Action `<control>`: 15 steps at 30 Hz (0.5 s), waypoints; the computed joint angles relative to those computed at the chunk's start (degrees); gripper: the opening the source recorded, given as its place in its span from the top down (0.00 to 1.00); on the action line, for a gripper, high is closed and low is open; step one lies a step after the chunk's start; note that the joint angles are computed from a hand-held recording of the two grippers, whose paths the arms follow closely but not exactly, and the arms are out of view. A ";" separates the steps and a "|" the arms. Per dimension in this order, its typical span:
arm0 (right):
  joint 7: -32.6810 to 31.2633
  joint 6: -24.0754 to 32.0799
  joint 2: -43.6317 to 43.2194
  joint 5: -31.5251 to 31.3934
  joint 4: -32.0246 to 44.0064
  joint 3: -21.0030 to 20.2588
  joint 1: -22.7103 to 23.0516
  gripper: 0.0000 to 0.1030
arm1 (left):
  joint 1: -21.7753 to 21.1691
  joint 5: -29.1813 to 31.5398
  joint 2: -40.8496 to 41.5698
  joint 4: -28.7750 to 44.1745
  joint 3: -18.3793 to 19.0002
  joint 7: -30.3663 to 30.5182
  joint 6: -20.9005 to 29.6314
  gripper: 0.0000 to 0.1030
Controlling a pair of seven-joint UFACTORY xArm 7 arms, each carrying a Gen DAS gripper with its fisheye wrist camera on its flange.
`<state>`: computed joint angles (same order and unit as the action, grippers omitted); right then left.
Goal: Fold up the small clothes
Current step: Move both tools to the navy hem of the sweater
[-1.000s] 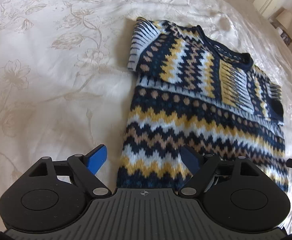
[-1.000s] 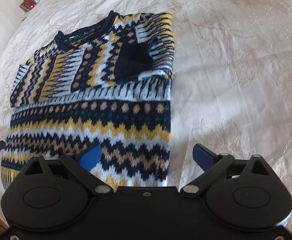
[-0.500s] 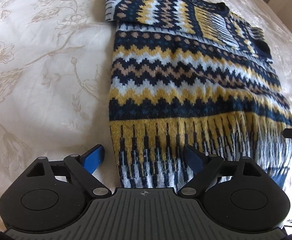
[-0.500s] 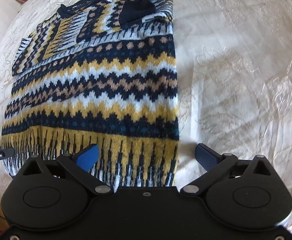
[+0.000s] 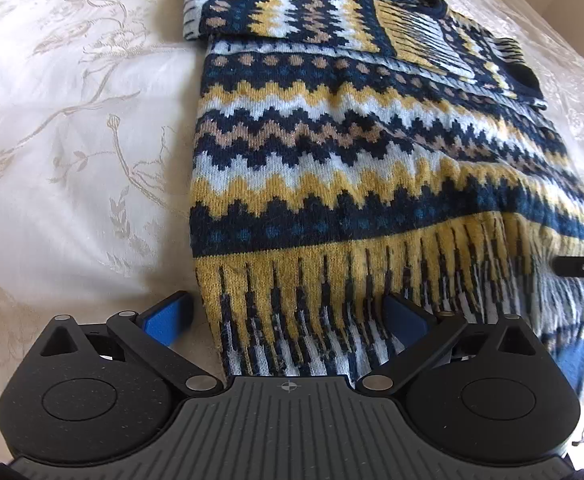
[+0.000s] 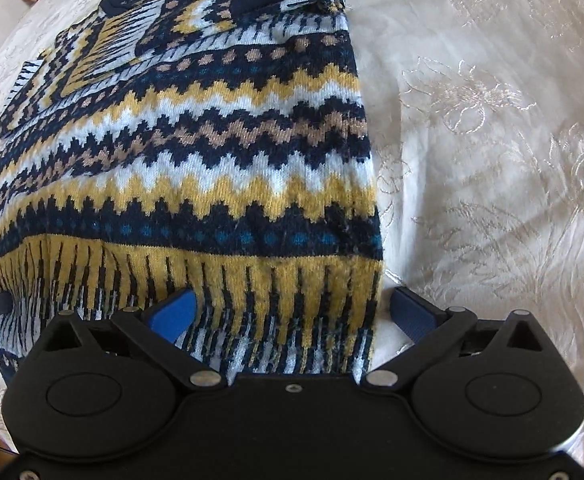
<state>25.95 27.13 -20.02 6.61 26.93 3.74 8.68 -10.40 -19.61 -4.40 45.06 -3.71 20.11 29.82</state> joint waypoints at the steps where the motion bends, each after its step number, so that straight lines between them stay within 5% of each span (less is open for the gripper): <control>1: 0.26 -1.09 -0.30 -0.50 -0.70 0.38 -0.14 0.00 | -0.03 1.00 -0.37 -0.85 -0.37 -1.42 -1.53 0.00; 5: 4.56 -8.12 -3.09 -4.99 -5.89 4.00 -1.50 0.00 | -0.30 6.13 -1.38 -4.03 -1.59 -8.24 -7.66 0.00; 10: 6.89 -14.93 -3.87 -9.78 -9.30 6.01 -2.93 0.00 | -0.60 10.79 -1.87 -4.12 -1.73 -14.20 -7.43 0.00; 15: 3.79 -15.71 -9.78 -7.69 -13.51 2.02 1.41 0.00 | -0.99 11.59 -8.17 -9.57 -1.25 -15.59 -9.12 0.02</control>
<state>29.73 11.42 -29.79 -1.08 13.42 5.76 10.08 -11.39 -8.02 -12.57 35.49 -4.96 4.52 20.70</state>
